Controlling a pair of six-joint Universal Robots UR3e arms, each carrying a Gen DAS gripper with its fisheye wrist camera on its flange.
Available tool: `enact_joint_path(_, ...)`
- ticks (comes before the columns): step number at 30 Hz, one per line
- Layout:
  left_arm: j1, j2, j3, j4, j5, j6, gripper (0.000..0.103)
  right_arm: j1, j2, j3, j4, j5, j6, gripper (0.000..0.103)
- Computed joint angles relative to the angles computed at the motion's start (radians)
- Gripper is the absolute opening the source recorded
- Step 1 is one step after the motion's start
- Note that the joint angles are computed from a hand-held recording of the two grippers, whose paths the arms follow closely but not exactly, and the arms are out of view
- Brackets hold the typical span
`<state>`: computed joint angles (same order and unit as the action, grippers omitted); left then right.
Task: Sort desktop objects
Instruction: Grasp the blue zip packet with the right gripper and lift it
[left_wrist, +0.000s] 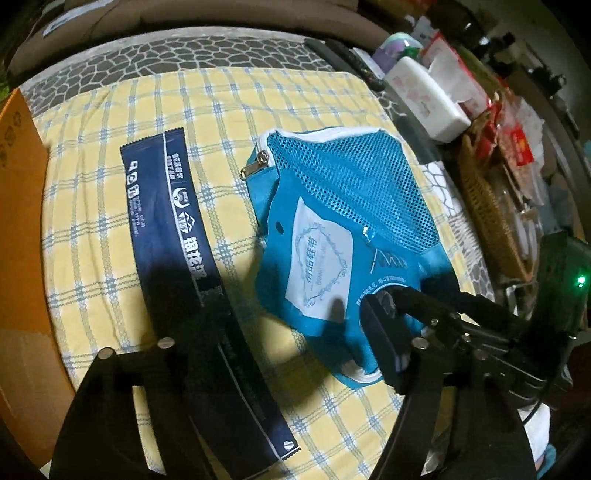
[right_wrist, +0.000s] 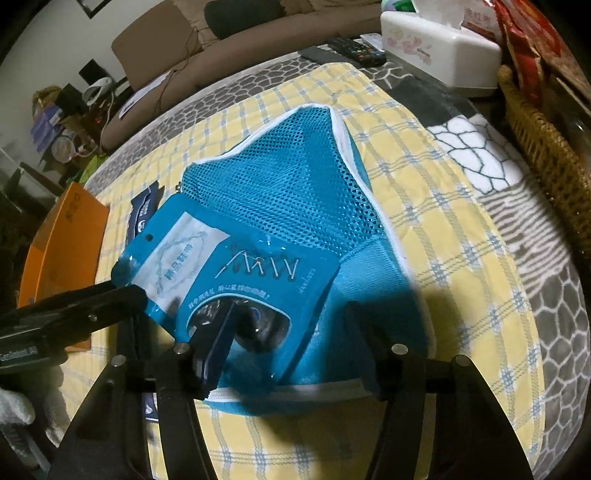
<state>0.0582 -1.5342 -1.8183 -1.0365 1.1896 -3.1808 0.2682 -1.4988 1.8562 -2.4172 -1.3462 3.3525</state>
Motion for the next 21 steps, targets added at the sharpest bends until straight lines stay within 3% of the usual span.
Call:
enact_joint_path(2, 0.001, -0.003, -0.002, 0.002, -0.007, 0.004, 0.057, -0.014, 0.0, 0.013, -0.012, 0.032, 0.01, 0.061)
enact_joint_path(4, -0.007, -0.002, -0.004, 0.012, -0.003, 0.004, 0.056, -0.019, 0.002, 0.019, -0.021, 0.049, 0.02, 0.061)
enact_joint_path(6, -0.013, -0.008, 0.0, 0.009, -0.002, 0.008, 0.05, -0.017, 0.004, 0.017, -0.021, 0.053, 0.02, 0.061)
enact_joint_path(8, -0.02, -0.01, 0.004, 0.0, 0.003, 0.012, 0.018, -0.012, 0.005, 0.013, -0.015, 0.057, 0.019, 0.06)
enact_joint_path(10, -0.022, -0.007, 0.001, -0.004, 0.005, 0.009, 0.009, -0.013, 0.009, 0.011, -0.012, 0.08, 0.02, 0.053)
enact_joint_path(14, -0.008, 0.017, -0.028, 0.004, -0.011, 0.009, 0.003, -0.01, 0.007, 0.021, -0.021, 0.092, 0.035, 0.051)
enact_joint_path(21, 0.024, 0.084, -0.055, -0.03, -0.049, 0.042, 0.002, -0.035, -0.025, 0.041, -0.017, 0.135, 0.049, 0.045)
